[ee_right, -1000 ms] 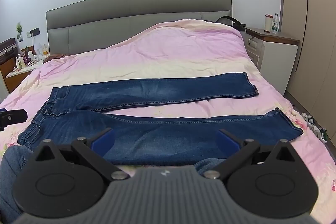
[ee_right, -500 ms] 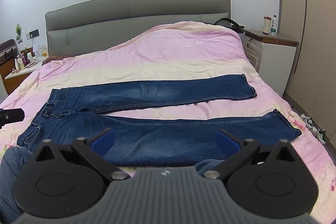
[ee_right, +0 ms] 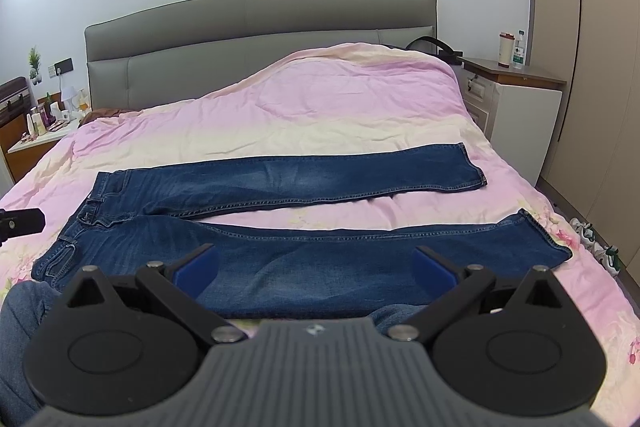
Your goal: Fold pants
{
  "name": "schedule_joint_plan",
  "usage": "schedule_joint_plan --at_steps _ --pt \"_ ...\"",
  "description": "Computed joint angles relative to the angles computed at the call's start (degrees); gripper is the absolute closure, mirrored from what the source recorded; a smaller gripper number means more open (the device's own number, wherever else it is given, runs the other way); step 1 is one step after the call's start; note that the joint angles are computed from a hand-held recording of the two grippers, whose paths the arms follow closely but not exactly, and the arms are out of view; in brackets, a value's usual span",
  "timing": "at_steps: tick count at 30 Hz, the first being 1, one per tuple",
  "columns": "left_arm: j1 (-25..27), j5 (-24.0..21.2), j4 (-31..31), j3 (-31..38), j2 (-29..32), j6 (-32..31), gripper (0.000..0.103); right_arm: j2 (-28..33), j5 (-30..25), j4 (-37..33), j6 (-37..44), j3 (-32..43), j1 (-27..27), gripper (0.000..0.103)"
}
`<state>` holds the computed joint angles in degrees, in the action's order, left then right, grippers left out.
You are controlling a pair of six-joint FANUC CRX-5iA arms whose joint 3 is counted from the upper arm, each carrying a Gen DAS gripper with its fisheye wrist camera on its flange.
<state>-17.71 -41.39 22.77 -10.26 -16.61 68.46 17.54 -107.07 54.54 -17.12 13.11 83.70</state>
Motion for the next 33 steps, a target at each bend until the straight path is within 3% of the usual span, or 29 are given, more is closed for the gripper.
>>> schedule_joint_plan --at_steps 33 --pt "0.07 -0.05 0.46 0.03 0.16 0.27 0.009 -0.12 0.55 -0.79 0.25 -0.02 -0.32 0.005"
